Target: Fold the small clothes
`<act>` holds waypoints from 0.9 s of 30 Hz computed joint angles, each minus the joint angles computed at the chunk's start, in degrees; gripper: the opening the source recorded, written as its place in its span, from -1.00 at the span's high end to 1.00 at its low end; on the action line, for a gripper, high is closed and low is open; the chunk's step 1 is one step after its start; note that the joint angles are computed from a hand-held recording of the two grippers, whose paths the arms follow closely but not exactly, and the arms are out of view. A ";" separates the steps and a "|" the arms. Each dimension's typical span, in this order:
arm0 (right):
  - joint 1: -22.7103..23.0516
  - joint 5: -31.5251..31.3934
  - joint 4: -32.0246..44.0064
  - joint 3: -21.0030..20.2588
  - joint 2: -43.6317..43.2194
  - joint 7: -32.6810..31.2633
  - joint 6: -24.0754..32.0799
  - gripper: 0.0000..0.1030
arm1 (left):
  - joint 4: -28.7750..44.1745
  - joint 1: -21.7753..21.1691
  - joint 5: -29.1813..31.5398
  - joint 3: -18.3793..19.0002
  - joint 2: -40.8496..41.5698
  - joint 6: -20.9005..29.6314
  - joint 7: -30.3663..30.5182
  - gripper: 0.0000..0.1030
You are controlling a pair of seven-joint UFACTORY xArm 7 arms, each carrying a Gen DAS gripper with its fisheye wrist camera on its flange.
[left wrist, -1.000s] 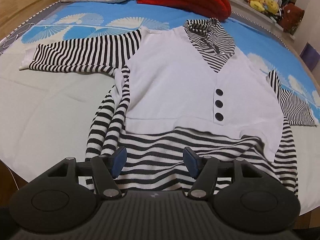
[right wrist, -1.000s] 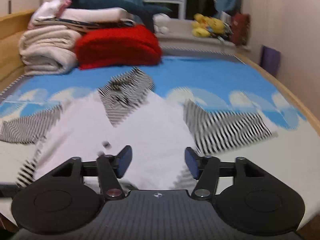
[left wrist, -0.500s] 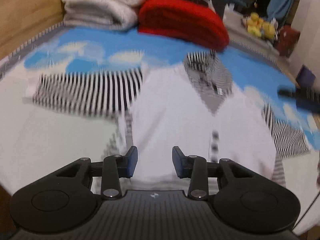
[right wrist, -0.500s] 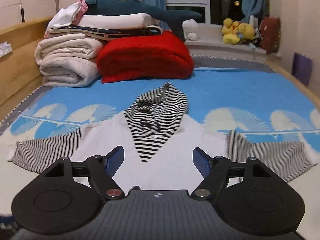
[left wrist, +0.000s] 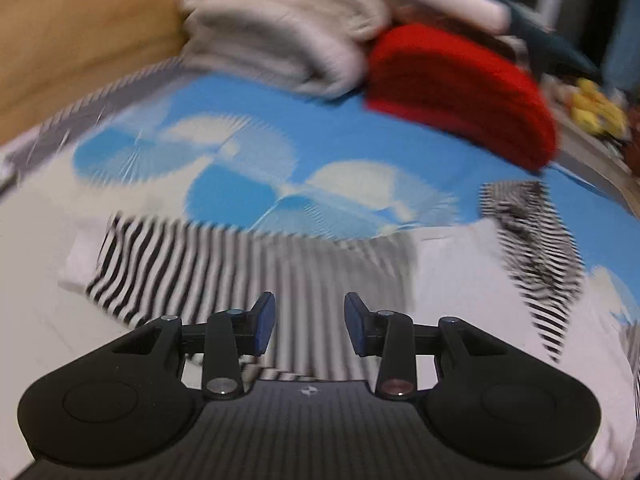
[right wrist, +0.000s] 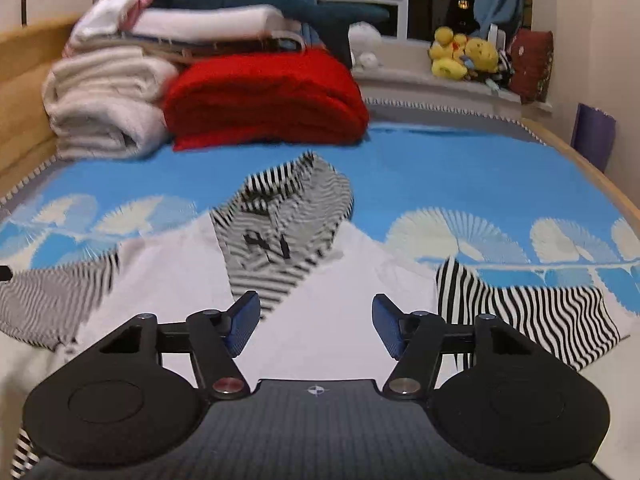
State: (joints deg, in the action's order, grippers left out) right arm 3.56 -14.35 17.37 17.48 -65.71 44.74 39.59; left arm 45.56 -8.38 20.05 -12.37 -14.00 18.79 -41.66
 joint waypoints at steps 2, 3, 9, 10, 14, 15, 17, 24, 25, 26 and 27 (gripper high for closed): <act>-0.23 0.84 0.30 -0.15 3.37 0.52 0.21 -0.23 | 1.02 0.60 -2.04 1.87 2.27 -0.65 0.10 0.15; -0.08 1.67 0.30 -1.03 4.84 0.98 -0.56 -0.23 | 1.35 0.98 -2.62 2.67 3.22 -0.78 0.37 0.15; -0.70 1.87 0.70 -2.10 10.78 1.62 -3.61 -0.23 | 2.83 2.87 -8.41 7.09 7.62 2.22 -0.28 0.00; -0.65 2.01 0.73 -2.44 11.42 1.64 -4.04 -0.23 | 3.11 3.17 -9.87 7.69 8.26 2.67 -0.74 -0.10; -0.61 2.04 0.98 -3.17 14.47 1.21 -6.07 -0.23 | 4.54 4.58 -12.24 9.03 9.47 6.40 -4.34 -0.16; -0.63 2.09 1.07 -3.31 15.06 1.14 -6.46 -0.23 | 4.87 4.80 -13.00 9.35 9.95 6.90 -4.77 -0.16; -0.72 2.15 1.26 -3.73 16.05 0.85 -7.16 -0.23 | 5.20 5.02 -14.32 9.73 10.70 7.49 -5.57 -0.16; -0.74 2.50 1.12 -4.24 16.84 0.49 -7.54 -0.23 | 5.75 5.84 -9.71 10.18 12.26 7.35 -11.08 -0.14; -0.75 2.57 1.05 -4.28 16.82 0.45 -7.51 -0.23 | 5.83 5.83 -9.21 10.21 12.51 6.91 -11.65 -0.11; -0.79 2.64 1.00 -4.34 16.75 0.43 -7.42 -0.23 | 5.71 5.81 -8.48 10.23 12.60 6.31 -12.38 0.15; -0.83 2.72 0.93 -4.44 16.59 0.42 -7.29 -0.23 | 5.78 5.77 -7.81 10.24 12.85 5.79 -12.82 0.38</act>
State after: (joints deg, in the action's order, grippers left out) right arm 2.73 -11.63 18.30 13.04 -49.12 45.16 32.30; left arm 51.33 -2.61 12.24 -2.14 -1.16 24.58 -54.48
